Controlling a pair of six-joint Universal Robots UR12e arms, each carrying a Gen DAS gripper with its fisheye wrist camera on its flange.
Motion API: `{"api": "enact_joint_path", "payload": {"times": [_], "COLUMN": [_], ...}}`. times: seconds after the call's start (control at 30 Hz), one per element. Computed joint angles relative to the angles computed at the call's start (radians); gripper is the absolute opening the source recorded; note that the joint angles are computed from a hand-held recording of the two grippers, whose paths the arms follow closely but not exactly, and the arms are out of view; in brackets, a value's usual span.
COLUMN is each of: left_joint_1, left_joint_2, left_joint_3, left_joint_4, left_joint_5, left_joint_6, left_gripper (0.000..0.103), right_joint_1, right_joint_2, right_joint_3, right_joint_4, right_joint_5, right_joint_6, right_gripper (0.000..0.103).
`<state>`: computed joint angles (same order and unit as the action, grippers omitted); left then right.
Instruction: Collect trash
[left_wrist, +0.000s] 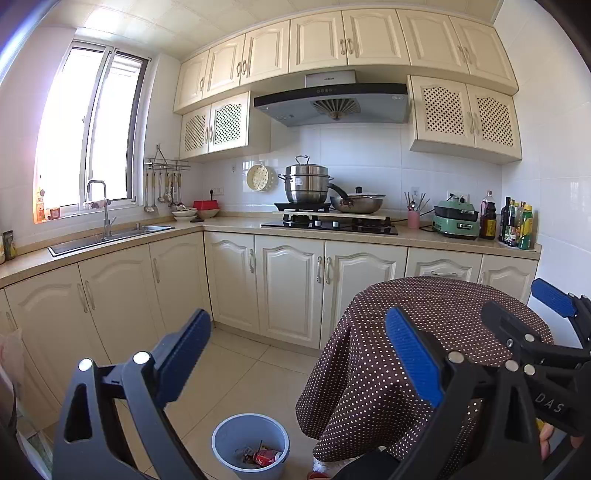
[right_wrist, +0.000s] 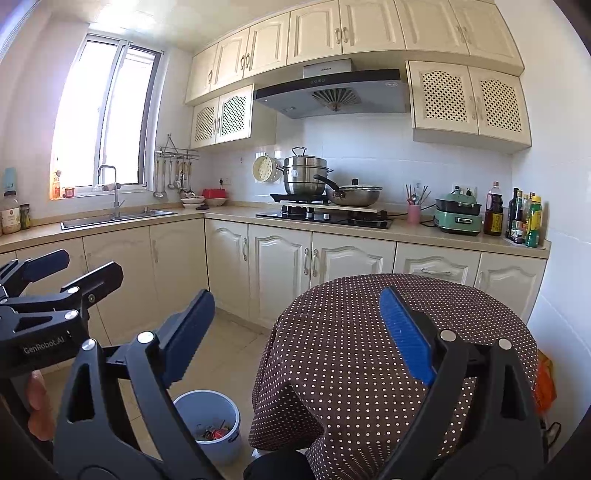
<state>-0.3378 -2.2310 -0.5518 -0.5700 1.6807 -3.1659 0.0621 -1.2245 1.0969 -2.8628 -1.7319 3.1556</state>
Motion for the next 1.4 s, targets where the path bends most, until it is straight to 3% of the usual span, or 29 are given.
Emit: {"api": "enact_joint_path", "payload": {"times": [1.4], "left_joint_1": [0.009], "left_joint_2": [0.009], "left_joint_3": [-0.021], "left_joint_4": [0.004], "left_joint_5": [-0.024], "left_joint_6": [0.013], "left_gripper": [0.094], "right_joint_1": [0.0], "right_joint_2": [-0.008], "right_joint_3": [0.018], "right_joint_4": [-0.004], "right_joint_5": [-0.005], "right_joint_6": [0.01], "right_gripper": [0.09]}}
